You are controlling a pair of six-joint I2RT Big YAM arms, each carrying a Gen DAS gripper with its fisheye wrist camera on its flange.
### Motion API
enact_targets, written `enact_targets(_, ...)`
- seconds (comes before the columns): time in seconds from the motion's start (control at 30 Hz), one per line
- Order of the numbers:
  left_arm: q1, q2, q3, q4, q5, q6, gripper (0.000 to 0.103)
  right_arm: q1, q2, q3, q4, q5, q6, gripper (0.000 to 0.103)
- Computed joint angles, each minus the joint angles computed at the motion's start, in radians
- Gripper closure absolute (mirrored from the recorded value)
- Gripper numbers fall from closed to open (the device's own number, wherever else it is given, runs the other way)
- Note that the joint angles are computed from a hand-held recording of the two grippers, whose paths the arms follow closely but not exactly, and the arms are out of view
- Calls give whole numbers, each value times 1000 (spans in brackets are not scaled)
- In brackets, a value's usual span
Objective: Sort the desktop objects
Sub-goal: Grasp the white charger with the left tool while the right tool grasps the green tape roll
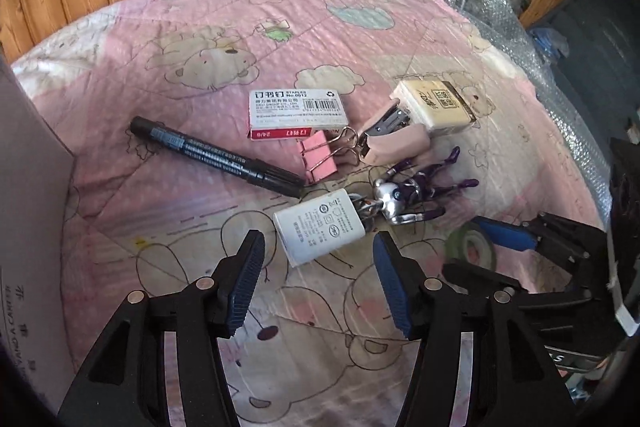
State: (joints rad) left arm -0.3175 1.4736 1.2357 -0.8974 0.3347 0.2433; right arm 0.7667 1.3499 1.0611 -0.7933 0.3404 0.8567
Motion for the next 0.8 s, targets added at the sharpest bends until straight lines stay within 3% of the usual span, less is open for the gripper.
enact_targets(0.13, -31, 10, -17, 84, -54, 50, 43, 23, 9, -8, 20, 40, -1, 43)
enact_targets(0.23, -45, 12, -33, 95, -64, 72, 45, 34, 43, 19, -7, 85, -26, 41)
enact_targets(0.3, -48, 6, -23, 41, -43, 86, 47, 42, 56, 33, -33, 103, -45, 44)
enact_targets(0.33, -41, 8, -8, -11, 0, 90, 59, 46, 61, 40, -52, 115, -50, 51)
enact_targets(0.4, -30, 8, 6, -80, 61, 90, 65, 43, 65, 43, -61, 123, -62, 53)
enact_targets(0.5, -43, -31, -31, -8, 9, 76, 60, 42, 49, 25, -46, 121, -64, 53)
enact_targets(0.57, -58, -38, -46, 44, -26, 69, 47, 48, 39, 14, -40, 141, -50, 51)
enact_targets(0.63, -68, -22, -42, 48, -7, 72, 47, 52, 39, 13, -51, 158, -31, 46)
enact_targets(0.73, -103, -18, -69, 115, -74, 88, 49, 48, 34, 2, -40, 149, -26, 49)
enact_targets(0.8, -112, -27, -75, 124, -95, 87, 66, 40, 23, -4, -39, 136, -17, 54)
